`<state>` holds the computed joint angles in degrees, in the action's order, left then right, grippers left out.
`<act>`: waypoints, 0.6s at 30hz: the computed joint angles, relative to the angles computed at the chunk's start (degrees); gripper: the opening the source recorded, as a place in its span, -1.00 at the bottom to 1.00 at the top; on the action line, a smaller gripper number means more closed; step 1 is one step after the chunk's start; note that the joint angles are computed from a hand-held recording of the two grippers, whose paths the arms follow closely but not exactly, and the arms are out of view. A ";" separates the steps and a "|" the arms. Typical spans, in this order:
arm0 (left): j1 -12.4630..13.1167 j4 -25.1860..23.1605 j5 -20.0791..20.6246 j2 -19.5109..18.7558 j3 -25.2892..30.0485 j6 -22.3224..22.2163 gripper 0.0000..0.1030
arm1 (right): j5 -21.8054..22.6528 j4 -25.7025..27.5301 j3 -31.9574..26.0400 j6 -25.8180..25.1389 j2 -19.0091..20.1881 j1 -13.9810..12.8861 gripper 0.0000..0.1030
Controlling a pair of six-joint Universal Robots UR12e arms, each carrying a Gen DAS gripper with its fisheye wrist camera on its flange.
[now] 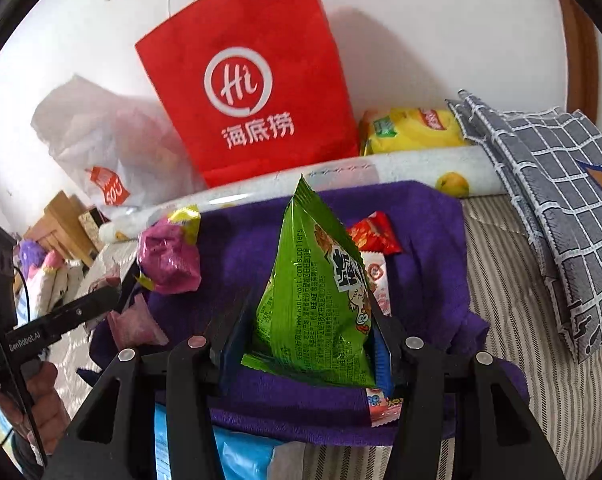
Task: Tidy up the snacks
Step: 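Carry the green bag with the right tool while the left tool carries the fruit bag to the towel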
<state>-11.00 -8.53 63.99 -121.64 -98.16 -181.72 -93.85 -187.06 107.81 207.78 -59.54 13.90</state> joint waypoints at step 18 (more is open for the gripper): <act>-0.51 -1.16 -1.49 -1.03 0.82 0.79 -0.01 | 3.13 5.17 -1.61 -2.11 1.05 -0.20 0.04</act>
<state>-11.52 -9.69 62.50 -122.67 -97.34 -180.93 -90.72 -181.89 106.20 205.67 -58.49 13.70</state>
